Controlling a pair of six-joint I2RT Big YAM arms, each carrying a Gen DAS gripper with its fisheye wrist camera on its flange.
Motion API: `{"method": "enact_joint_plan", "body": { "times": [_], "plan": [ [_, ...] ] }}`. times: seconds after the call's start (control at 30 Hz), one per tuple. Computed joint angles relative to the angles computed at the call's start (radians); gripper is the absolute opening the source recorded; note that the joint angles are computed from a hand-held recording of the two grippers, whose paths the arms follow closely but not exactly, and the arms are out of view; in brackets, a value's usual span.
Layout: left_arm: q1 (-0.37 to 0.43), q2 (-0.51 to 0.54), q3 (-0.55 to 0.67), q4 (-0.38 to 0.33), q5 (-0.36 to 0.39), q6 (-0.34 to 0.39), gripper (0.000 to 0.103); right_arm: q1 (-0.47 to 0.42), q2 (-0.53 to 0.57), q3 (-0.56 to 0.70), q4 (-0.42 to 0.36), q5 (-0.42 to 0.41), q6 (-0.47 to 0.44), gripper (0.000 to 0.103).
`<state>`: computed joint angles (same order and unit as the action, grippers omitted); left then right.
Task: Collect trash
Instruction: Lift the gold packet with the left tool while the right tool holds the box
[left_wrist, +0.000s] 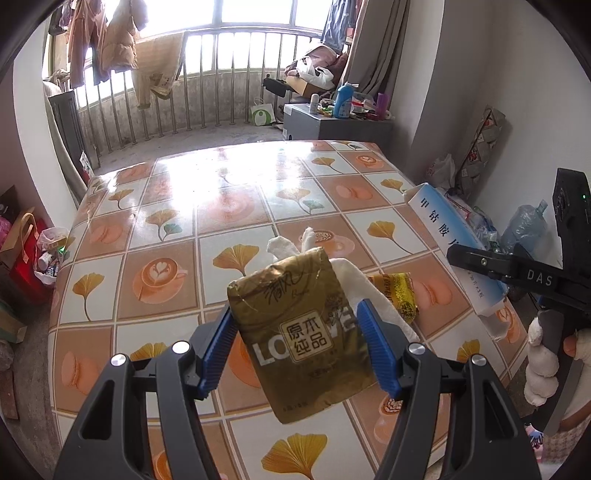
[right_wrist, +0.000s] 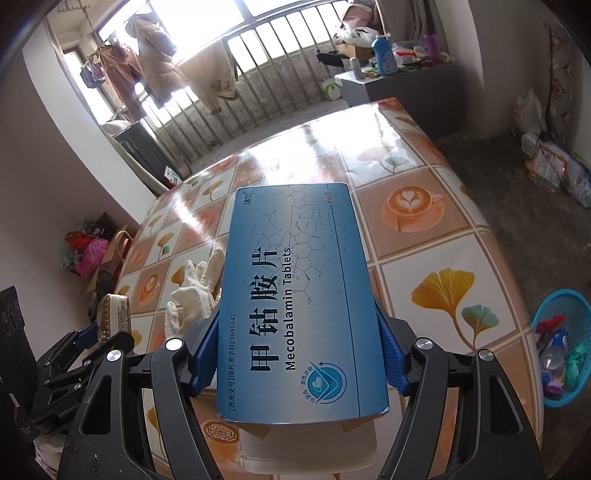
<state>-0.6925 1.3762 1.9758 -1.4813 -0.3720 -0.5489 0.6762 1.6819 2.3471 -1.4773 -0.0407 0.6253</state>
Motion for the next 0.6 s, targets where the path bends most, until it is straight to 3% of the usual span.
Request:
{"method": "enact_joint_plan", "body": {
  "times": [0.27, 0.6],
  "plan": [
    [0.019, 0.017, 0.064, 0.041, -0.001, 0.068, 0.064, -0.003, -0.036, -0.035, 0.033, 0.003, 0.018, 0.067],
    [0.036, 0.071, 0.155, 0.082, 0.050, 0.136, 0.064, -0.014, -0.091, -0.107, 0.068, 0.029, 0.047, 0.067]
  ]
}}
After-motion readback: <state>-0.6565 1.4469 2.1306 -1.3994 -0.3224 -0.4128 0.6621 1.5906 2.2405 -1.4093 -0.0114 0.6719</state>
